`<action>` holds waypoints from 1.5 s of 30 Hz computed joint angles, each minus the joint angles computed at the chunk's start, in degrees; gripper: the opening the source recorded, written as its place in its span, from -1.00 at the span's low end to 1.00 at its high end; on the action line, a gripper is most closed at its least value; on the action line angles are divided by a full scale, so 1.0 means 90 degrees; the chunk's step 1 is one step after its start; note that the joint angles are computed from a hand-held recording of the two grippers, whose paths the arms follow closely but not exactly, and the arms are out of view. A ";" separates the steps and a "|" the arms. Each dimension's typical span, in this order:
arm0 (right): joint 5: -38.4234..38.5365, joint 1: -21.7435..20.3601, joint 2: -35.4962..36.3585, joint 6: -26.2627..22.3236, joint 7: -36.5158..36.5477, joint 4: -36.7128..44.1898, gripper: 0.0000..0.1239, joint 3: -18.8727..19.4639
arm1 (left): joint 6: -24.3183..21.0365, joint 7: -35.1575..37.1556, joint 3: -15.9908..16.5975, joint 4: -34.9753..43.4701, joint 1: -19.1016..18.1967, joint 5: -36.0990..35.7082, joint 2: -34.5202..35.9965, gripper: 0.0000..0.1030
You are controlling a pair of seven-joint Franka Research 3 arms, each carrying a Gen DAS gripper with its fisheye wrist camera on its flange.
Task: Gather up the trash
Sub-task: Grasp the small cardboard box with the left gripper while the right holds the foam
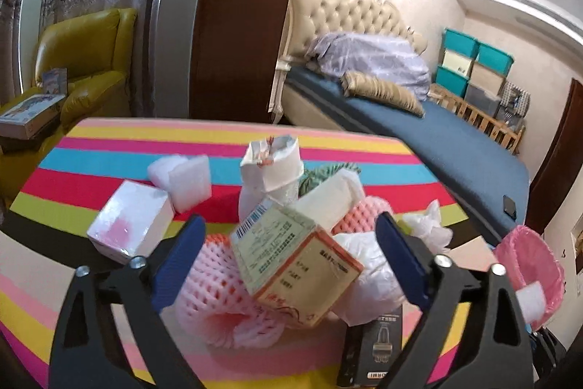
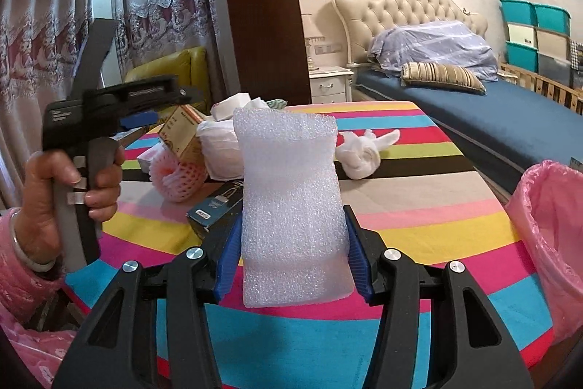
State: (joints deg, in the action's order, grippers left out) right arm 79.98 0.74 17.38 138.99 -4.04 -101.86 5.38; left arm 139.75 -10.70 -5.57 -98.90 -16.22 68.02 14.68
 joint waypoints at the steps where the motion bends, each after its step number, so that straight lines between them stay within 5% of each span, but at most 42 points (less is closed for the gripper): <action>1: 0.0035 -0.0012 -0.0018 0.0000 -0.0027 -0.0029 -0.20 0.0002 | 0.0046 0.0079 -0.0019 0.0007 0.0038 -0.0153 0.0033 0.66; 3: 0.0058 -0.0022 -0.0028 -0.0026 -0.0044 -0.0056 -0.19 -0.0003 | 0.0123 0.0207 -0.0035 -0.0021 0.0069 -0.0392 0.0108 0.64; 5: 0.0053 -0.0018 -0.0042 -0.0041 -0.0045 -0.0093 -0.19 -0.0012 | 0.0314 0.0243 -0.0012 -0.0163 0.0087 -0.0425 0.0102 0.38; 11: 0.0135 -0.0023 -0.0146 -0.0144 -0.0141 -0.0197 -0.19 -0.0017 | 0.0094 -0.0195 0.0001 -0.0588 -0.0111 0.0302 -0.0234 0.31; 18: 0.0395 0.0009 -0.0352 -0.0243 -0.0454 -0.0388 -0.19 -0.0099 | -0.0393 -0.0904 -0.0383 -0.1302 -0.0170 0.1154 -0.0938 0.25; 26: 0.0702 -0.0017 -0.0631 -0.0462 -0.0710 -0.0676 -0.19 -0.0252 | -0.0627 -0.0955 -0.0793 -0.1721 -0.0118 0.1148 -0.1406 0.25; 34: 0.0968 -0.0068 -0.0725 -0.0480 -0.0854 -0.0770 -0.19 -0.0421 | -0.0559 -0.0791 -0.0931 -0.1432 -0.0216 0.1397 -0.1251 0.25; 45: 0.1125 -0.0387 -0.0169 -0.0090 -0.0326 -0.0100 -0.19 -0.0460 | 0.0299 0.0322 -0.0631 0.0016 -0.0523 0.1266 -0.0139 0.24</action>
